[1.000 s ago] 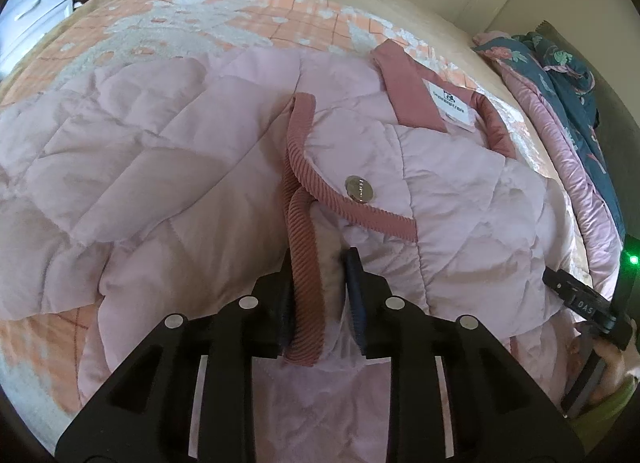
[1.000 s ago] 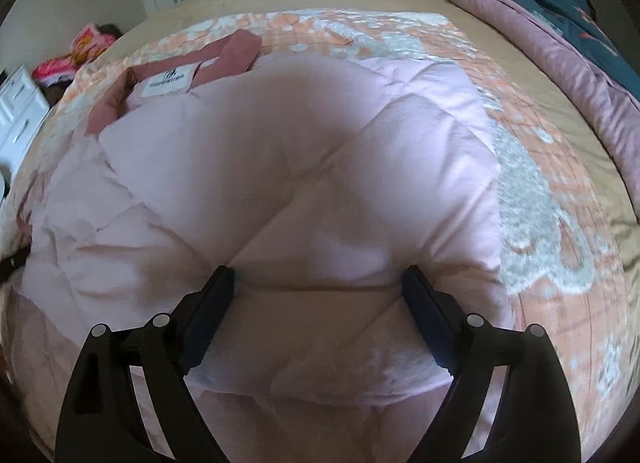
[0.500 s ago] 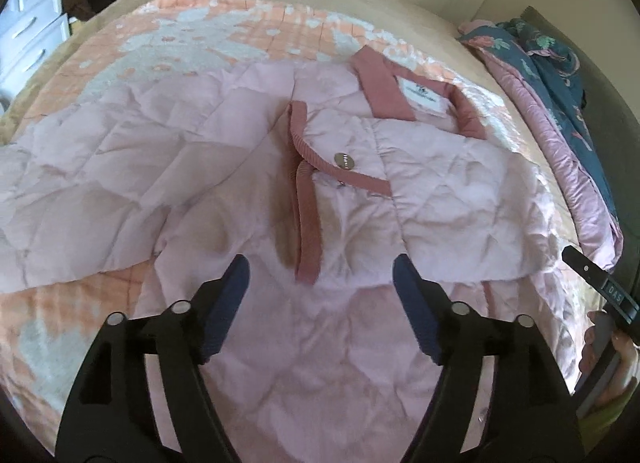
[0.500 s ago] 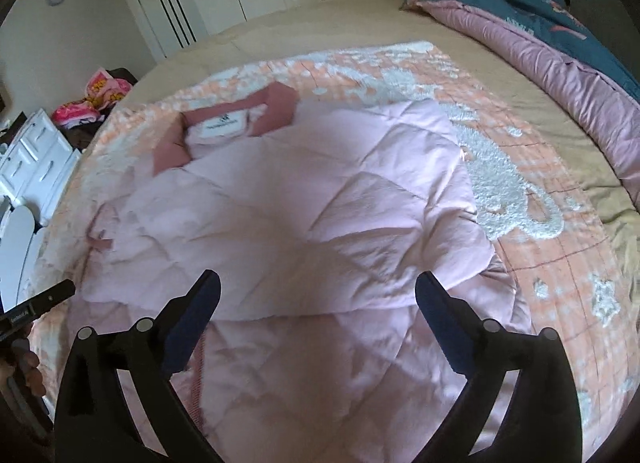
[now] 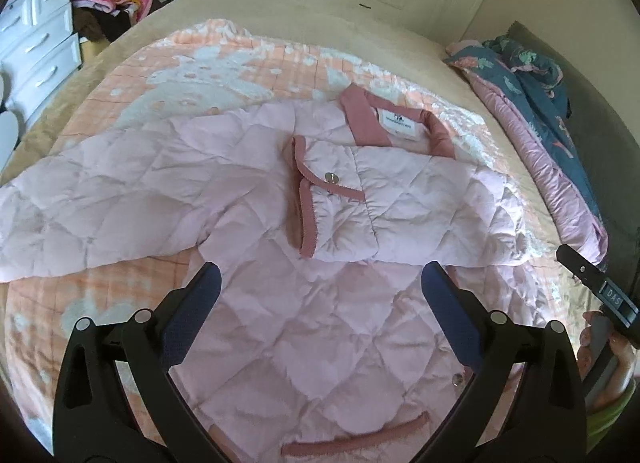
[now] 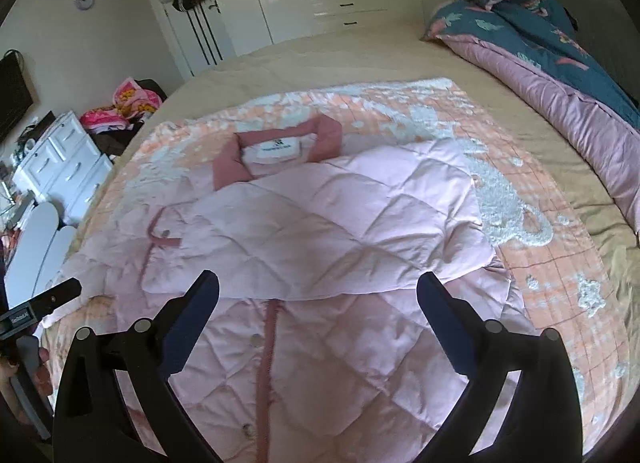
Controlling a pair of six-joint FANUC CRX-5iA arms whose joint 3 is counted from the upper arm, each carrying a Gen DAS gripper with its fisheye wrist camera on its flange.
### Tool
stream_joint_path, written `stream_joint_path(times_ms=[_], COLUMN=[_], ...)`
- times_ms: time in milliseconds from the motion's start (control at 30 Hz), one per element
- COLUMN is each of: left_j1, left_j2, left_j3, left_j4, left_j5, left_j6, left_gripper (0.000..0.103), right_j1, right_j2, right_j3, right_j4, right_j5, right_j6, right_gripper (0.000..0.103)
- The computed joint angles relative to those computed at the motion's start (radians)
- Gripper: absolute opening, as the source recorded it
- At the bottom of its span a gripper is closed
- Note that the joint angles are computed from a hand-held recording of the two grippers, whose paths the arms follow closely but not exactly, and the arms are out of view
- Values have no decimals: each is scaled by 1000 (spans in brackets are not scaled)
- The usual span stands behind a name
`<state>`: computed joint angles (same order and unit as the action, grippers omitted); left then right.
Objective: Fold large clothes
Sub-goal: 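Move the left tool toward the cuff of the other sleeve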
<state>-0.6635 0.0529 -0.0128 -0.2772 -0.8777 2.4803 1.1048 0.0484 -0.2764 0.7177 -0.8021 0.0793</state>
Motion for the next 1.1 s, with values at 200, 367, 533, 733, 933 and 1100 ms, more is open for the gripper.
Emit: stream_joint_path(times_ms=[200, 367, 533, 733, 933, 1100], left_j1=[-17, -23, -26, -25, -8, 19], left_j2=[-52, -103, -137, -191, -263, -318], left_j3=[-27, -60, -83, -129, -188, -238], left_j4=[-34, -48, -61, -96, -119, -123], left_j5=[-21, -19, -34, -42, -43, -52], left_j6=[37, 46, 58, 132, 209, 236], left_gripper=[94, 94, 94, 94, 94, 94], right_j1=[39, 68, 89, 110, 126, 137], right_j2=[4, 16, 31, 63, 89, 122], right_j3=[29, 57, 83, 131, 169, 210], right_j4=[24, 44, 53, 52, 66, 66], right_j5=[-19, -22, -22, -28, -23, -8], right_j6=[3, 9, 18, 40, 60, 72], right_gripper=[99, 99, 99, 99, 99, 99])
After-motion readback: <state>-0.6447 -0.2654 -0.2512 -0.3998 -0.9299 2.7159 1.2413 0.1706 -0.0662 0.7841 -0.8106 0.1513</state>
